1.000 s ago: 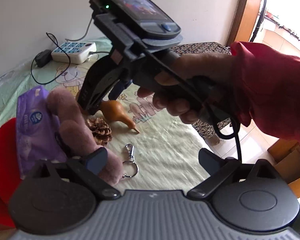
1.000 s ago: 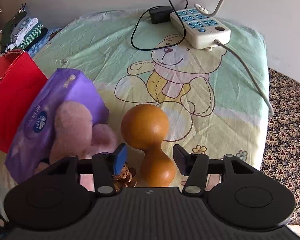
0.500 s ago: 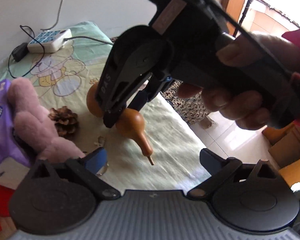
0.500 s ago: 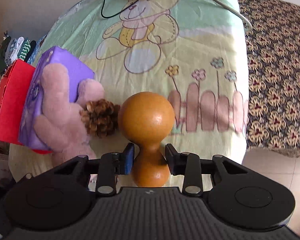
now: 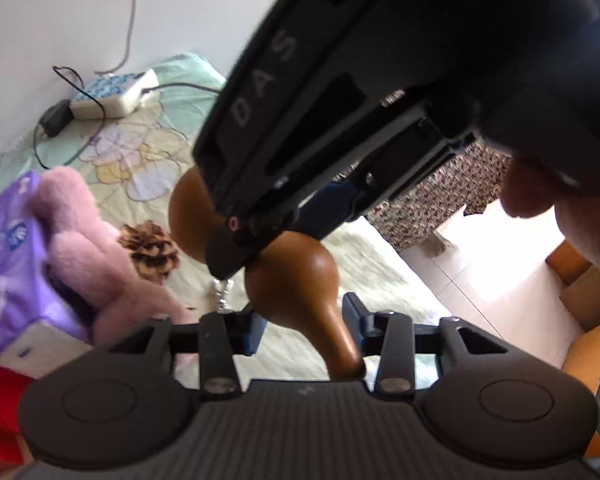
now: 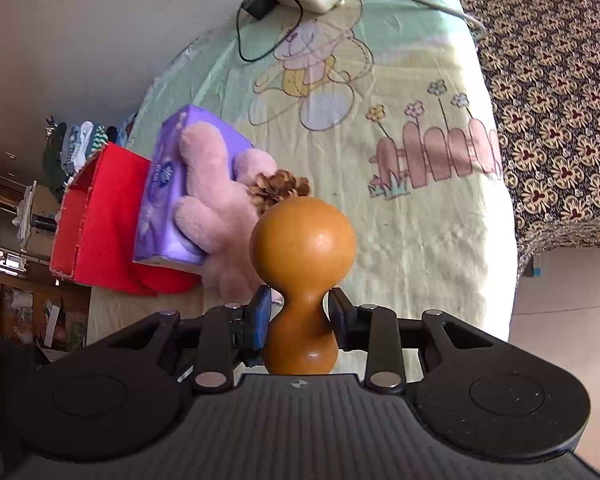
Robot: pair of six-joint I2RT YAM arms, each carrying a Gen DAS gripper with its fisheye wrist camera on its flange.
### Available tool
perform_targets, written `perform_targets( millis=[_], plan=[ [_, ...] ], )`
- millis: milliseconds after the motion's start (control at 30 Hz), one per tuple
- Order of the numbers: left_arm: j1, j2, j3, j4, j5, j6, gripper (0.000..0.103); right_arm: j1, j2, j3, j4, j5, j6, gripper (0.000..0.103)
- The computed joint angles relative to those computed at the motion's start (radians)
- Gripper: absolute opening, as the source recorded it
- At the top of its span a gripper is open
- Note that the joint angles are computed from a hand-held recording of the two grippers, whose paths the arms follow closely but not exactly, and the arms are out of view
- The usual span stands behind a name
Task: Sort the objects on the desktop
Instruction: 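Carry the gourd with the right tool into the red box and release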
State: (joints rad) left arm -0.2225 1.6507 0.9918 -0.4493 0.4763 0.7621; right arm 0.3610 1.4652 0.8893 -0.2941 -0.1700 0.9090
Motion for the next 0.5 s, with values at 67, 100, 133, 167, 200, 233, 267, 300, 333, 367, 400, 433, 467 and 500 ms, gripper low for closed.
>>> perform_targets(
  millis=[67, 100, 133, 167, 200, 233, 267, 300, 333, 367, 400, 433, 467, 500],
  plan=[
    [0.063, -0.015, 0.056, -0.064, 0.058, 0.011, 0.039, 0.027, -0.009, 0.033, 0.010, 0.028, 0.006, 0.034],
    [0.098, -0.019, 0.083, -0.089, 0.088, 0.022, 0.039, 0.044, -0.009, 0.061, 0.009, 0.046, 0.001, 0.034],
    [0.136, -0.020, 0.112, -0.113, 0.117, 0.037, 0.039, 0.062, -0.003, 0.096, 0.004, 0.067, -0.009, 0.034],
    [0.174, -0.018, 0.144, -0.137, 0.145, 0.056, 0.039, 0.084, 0.010, 0.130, 0.002, 0.089, -0.013, 0.034],
    [0.213, -0.011, 0.178, -0.161, 0.170, 0.080, 0.039, 0.106, 0.029, 0.169, 0.004, 0.109, -0.016, 0.034],
    [0.251, -0.002, 0.215, -0.185, 0.194, 0.102, 0.039, 0.126, 0.052, 0.207, 0.011, 0.126, -0.019, 0.034],
    [0.288, 0.010, 0.252, -0.209, 0.218, 0.126, 0.040, 0.145, 0.076, 0.243, 0.020, 0.137, -0.019, 0.034],
    [0.328, 0.029, 0.294, -0.237, 0.238, 0.157, 0.040, 0.159, 0.113, 0.287, 0.031, 0.140, -0.016, 0.034],
    [0.371, 0.058, 0.353, -0.276, 0.260, 0.190, 0.040, 0.169, 0.162, 0.345, 0.042, 0.135, -0.011, 0.034],
    [0.412, 0.095, 0.424, -0.322, 0.282, 0.223, 0.040, 0.181, 0.212, 0.403, 0.049, 0.132, -0.004, 0.034],
    [0.451, 0.136, 0.498, -0.371, 0.301, 0.257, 0.040, 0.196, 0.266, 0.464, 0.052, 0.130, 0.003, 0.034],
    [0.489, 0.190, 0.585, -0.431, 0.315, 0.296, 0.041, 0.213, 0.326, 0.536, 0.053, 0.130, 0.007, 0.034],
    [0.525, 0.251, 0.681, -0.491, 0.328, 0.335, 0.041, 0.230, 0.387, 0.618, 0.048, 0.133, 0.006, 0.034],
    [0.552, 0.305, 0.758, -0.535, 0.333, 0.364, 0.041, 0.244, 0.450, 0.706, 0.031, 0.136, 0.002, 0.034]
  ],
)
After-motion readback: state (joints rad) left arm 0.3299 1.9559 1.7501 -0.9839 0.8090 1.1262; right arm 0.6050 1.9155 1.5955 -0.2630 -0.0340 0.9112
